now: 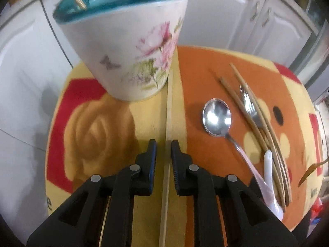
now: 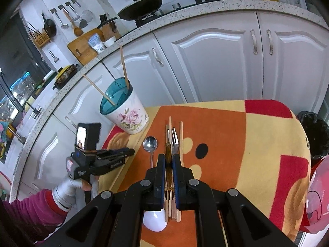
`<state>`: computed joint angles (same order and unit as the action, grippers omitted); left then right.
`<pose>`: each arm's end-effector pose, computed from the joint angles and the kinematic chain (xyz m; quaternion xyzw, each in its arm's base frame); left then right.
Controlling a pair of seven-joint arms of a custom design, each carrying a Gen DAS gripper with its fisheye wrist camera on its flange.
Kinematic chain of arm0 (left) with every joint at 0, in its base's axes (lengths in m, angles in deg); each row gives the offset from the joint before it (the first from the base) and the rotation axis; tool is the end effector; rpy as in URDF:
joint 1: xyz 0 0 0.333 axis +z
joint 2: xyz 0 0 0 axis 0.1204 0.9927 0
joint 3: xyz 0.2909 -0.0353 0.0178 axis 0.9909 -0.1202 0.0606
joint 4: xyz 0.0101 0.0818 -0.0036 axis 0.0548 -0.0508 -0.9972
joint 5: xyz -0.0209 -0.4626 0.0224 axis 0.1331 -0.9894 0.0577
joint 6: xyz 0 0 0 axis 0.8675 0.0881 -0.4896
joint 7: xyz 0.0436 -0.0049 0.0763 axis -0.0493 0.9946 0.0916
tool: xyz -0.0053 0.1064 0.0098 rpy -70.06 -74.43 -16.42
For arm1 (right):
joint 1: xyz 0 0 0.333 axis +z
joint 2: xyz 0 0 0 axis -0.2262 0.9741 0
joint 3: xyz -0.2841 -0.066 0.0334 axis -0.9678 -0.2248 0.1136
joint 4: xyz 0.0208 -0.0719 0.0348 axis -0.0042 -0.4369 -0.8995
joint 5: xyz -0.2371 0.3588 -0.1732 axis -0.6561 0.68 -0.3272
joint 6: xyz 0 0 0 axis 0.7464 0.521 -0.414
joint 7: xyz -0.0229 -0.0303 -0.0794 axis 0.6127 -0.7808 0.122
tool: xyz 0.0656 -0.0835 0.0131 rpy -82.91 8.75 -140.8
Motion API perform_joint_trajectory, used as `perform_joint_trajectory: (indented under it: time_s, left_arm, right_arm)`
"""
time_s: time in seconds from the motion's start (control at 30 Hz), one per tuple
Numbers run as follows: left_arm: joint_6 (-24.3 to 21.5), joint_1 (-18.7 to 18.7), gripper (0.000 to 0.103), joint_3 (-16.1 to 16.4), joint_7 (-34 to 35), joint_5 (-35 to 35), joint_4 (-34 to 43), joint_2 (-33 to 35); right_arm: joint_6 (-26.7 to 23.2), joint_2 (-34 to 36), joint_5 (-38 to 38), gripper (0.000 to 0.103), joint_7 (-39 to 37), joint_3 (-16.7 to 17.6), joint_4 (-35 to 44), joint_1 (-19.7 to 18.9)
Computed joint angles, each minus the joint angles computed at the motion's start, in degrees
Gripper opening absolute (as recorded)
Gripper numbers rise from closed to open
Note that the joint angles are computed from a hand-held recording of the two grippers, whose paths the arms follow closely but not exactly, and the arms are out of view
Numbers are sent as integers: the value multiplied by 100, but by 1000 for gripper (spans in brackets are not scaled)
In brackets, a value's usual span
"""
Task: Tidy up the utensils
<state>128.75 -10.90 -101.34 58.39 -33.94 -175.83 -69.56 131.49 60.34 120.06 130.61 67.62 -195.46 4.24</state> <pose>0.6261 -0.3706 0.3898 -0.6947 0.6822 -0.1716 0.1500 0.5208 0.1850 0.5302 -0.7137 0.5827 -0.0158 0.3883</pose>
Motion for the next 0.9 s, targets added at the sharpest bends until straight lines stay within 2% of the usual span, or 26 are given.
perform_joint_trajectory:
  time_s: [0.03, 0.23, 0.33, 0.43, 0.5, 0.6, 0.63, 0.67, 0.73, 0.87, 0.9]
  left_arm:
    - [31, 43, 4, -35, 56, -132, -51, -42]
    - [366, 210, 4, -229, 326, -1036, -1030, -851]
    - [342, 134, 4, -290, 469, -1418, -1551, -1334]
    - [273, 51, 4, -289, 837, -2079, -1818, -1593]
    - [283, -1, 7, -247, 789, -1946, -1823, -1618]
    - [331, -16, 24, -182, 685, -1546, -1598, -1472]
    - [396, 0, 33, -171, 810, -1597, -1489, -1369]
    - [416, 15, 35, -162, 876, -1583, -1378, -1271]
    - [293, 5, 35, -144, 826, -1257, -952, -906]
    - [-138, 51, 34, -158, 1146, -1074, -273, -300]
    - [-39, -3, 32, -116, 1049, -808, -261, -257]
  right_arm:
    - [9, 22, 41, 6, -38, -13, 27, 23]
    - [36, 96, 264, 6, -243, -38, 124, 139]
    - [18, 139, 333, 6, -310, -33, 162, 171]
    - [-3, 174, 375, 6, -345, -25, 180, 186]
    - [-15, 199, 387, 6, -345, -16, 189, 188]
    - [-25, 223, 356, 6, -312, 8, 202, 178]
    - [-27, 225, 350, 6, -301, 12, 205, 175]
    - [-29, 235, 346, 6, -289, 11, 212, 171]
    - [-28, 243, 329, 6, -259, 15, 221, 159]
    - [-35, 279, 268, 6, -196, 29, 258, 140]
    - [-34, 284, 265, 6, -195, 30, 269, 143]
